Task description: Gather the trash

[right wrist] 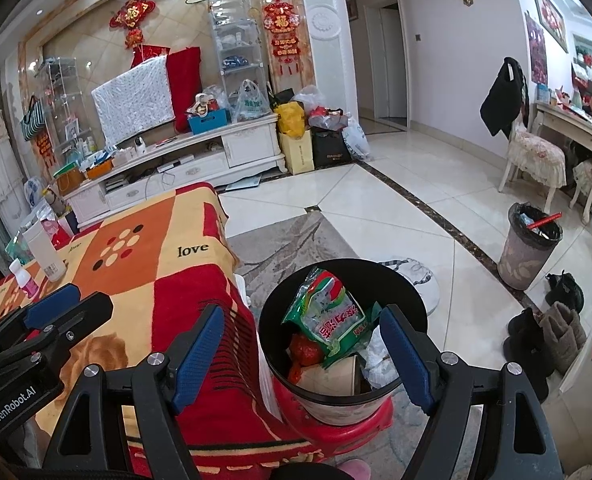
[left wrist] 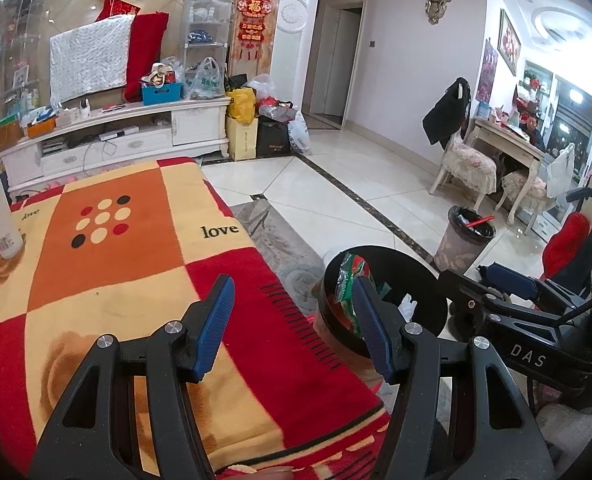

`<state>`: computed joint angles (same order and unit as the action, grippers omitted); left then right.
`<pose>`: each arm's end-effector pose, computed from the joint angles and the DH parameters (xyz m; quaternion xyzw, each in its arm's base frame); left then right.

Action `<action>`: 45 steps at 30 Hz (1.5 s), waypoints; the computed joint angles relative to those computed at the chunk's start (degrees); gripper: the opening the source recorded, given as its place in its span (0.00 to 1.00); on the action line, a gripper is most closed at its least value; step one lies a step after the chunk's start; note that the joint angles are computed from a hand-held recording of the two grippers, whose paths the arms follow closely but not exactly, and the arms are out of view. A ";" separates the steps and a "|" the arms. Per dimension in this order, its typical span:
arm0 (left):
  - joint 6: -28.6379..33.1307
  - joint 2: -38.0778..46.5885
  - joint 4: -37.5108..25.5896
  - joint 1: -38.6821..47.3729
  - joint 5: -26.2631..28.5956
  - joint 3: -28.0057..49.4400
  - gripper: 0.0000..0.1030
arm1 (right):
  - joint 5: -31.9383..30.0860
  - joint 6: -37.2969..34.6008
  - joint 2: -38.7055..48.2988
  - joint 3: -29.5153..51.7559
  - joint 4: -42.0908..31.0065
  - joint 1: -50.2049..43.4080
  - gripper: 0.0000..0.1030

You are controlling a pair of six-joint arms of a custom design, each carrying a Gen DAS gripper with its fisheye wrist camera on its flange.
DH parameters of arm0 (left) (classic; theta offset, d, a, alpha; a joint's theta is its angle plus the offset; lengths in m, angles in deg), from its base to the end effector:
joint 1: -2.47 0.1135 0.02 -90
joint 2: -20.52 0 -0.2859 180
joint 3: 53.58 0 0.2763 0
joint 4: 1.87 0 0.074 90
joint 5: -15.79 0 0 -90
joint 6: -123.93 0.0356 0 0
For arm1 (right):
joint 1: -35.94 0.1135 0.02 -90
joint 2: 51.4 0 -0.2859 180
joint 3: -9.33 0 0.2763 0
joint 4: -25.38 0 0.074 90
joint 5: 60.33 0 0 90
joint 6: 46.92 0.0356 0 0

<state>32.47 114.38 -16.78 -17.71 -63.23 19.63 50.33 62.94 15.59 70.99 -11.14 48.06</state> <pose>0.3604 -0.1397 0.2380 0.1871 0.8663 -0.1690 0.4312 0.2601 0.0430 0.2794 0.1336 0.8912 -0.0468 0.4309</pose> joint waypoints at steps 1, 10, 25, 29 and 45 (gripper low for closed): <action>-0.03 0.02 0.05 0.07 0.04 0.00 0.58 | -0.12 -0.06 -0.17 -0.24 0.12 -0.15 0.76; 0.38 0.43 0.19 0.21 0.00 0.10 0.58 | -0.23 0.28 -0.65 -0.99 0.38 -0.30 0.76; 0.04 0.99 0.32 0.50 0.45 -0.18 0.58 | -0.29 0.66 -0.77 -1.30 0.30 -0.11 0.76; 0.04 1.26 0.38 0.65 0.60 -0.30 0.58 | 0.14 1.36 -1.11 -1.97 0.19 0.58 0.76; 0.31 1.88 0.28 0.45 0.81 -0.09 0.58 | -0.02 1.84 -0.56 -1.95 -0.06 0.58 0.76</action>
<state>32.78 116.26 -16.51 -17.25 -62.42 19.54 50.32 64.79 15.02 69.04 -11.21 48.64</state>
